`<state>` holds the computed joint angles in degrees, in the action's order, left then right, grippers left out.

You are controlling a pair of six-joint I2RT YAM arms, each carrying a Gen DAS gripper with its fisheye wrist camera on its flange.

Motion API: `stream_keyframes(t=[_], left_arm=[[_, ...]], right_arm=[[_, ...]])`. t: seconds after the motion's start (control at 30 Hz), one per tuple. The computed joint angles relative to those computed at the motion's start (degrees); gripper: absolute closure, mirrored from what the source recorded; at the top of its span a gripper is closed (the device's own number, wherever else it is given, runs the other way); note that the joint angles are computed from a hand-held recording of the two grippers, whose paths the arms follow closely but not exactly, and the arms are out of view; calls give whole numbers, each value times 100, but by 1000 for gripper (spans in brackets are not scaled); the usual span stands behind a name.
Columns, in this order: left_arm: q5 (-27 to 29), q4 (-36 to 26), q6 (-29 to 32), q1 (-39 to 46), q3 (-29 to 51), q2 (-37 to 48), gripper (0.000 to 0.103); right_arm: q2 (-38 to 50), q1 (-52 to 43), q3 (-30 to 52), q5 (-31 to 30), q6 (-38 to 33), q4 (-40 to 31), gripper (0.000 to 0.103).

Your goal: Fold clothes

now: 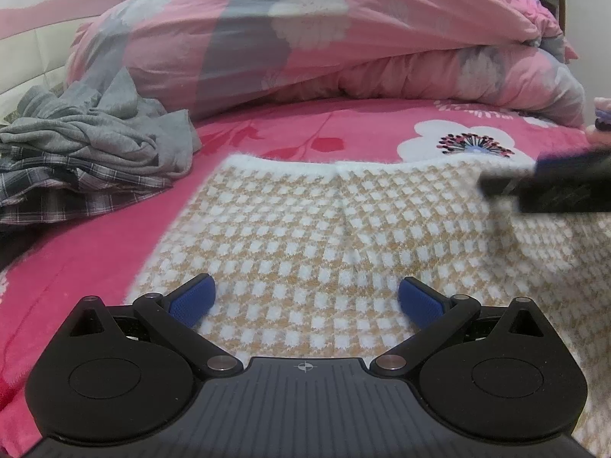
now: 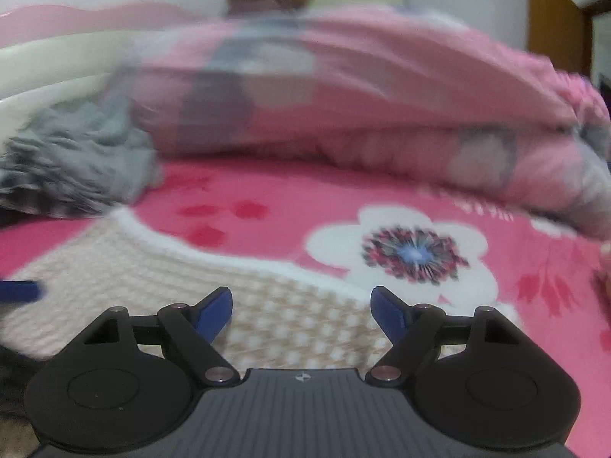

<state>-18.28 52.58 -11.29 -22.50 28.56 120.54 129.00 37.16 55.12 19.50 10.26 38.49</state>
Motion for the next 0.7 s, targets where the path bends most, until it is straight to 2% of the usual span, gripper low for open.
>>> stream_keyframes(t=[0.07, 0.13, 0.2, 0.3, 0.4, 0.47, 0.5, 0.53, 0.6, 0.7], left_arm=[[-5, -34, -6, -11, 3, -21, 0], [10, -49, -13, -8, -11, -50, 0], [15, -38, -13, -6, -17, -47, 0], [34, -51, -12, 16, -9, -45, 0], [60, -161, -36, 20, 13, -89, 0], [87, -256, -38, 33, 28, -137, 0], [108, -297, -37, 51, 30, -162, 0], [124, -324, -39, 62, 34, -174, 0], [148, -375, -46, 77, 47, -192, 0], [66, -567, -83, 34, 83, -273, 0]], right_arm=[[239, -222, 287, -270, 193, -201, 11], [437, -423, 523, -523, 350, -347, 11], [6, -342, 79, -222, 417, -232, 18], [-582, -228, -545, 213, 479, -2, 19], [-71, -435, -397, 278, 572, -132, 19], [290, -583, -286, 289, 652, -145, 12], [316, -736, -468, -16, 851, 227, 13], [90, -770, -513, -74, 1001, 0, 13], [-367, -621, -682, 183, 1123, -335, 23], [-1050, -225, -1653, 289, 1102, 437, 22]])
